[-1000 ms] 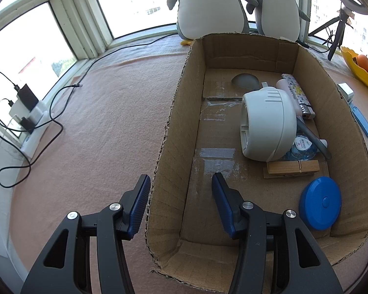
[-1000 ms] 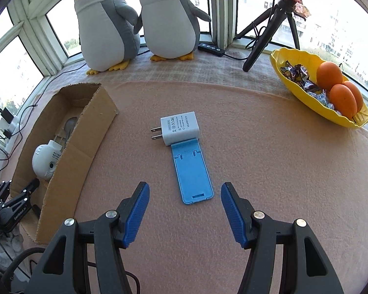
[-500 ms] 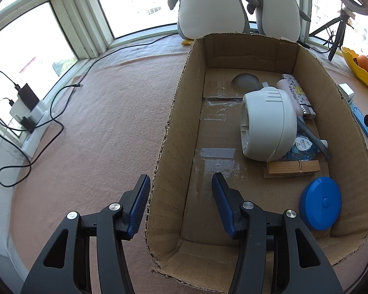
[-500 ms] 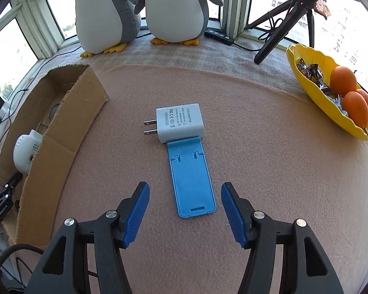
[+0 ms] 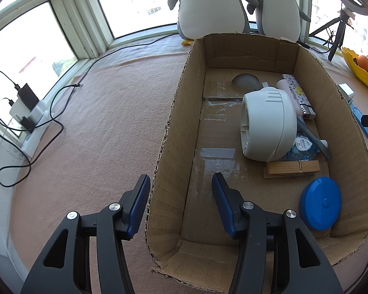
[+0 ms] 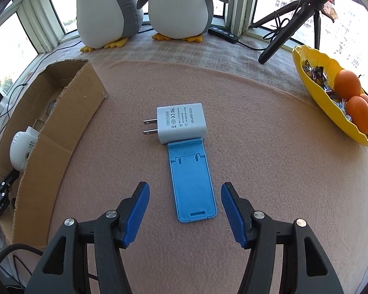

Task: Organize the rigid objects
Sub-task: 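Move the right gripper to the blue phone stand and grasp it, then lift the blue phone stand and carry it into the box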

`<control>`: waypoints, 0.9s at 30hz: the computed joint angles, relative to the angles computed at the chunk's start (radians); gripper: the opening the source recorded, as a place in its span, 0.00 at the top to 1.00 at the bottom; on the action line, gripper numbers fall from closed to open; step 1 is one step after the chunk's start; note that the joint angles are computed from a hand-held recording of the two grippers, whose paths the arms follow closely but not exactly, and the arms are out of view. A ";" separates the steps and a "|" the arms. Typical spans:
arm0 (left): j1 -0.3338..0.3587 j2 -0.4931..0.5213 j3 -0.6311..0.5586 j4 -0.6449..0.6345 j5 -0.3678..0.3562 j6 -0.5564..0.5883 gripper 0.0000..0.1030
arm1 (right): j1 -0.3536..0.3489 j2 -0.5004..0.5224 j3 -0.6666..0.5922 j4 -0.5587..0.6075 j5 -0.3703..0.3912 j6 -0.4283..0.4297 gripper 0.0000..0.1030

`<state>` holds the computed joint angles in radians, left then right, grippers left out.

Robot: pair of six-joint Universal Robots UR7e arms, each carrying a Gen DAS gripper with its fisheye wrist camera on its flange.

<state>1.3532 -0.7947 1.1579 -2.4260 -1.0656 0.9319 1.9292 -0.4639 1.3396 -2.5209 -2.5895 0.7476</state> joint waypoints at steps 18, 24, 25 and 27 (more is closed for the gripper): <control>0.000 0.000 0.000 0.000 0.000 0.000 0.49 | -0.026 -0.022 0.009 0.051 0.055 0.011 0.67; 0.001 0.001 -0.004 0.002 -0.001 -0.001 0.49 | -0.013 -0.014 0.013 0.052 0.038 0.048 0.68; 0.000 0.001 -0.003 0.002 -0.001 -0.001 0.49 | -0.011 -0.013 0.015 0.046 0.035 0.054 0.68; 0.001 0.001 -0.004 0.002 -0.001 -0.001 0.49 | -0.007 -0.011 0.022 0.026 0.033 0.058 0.68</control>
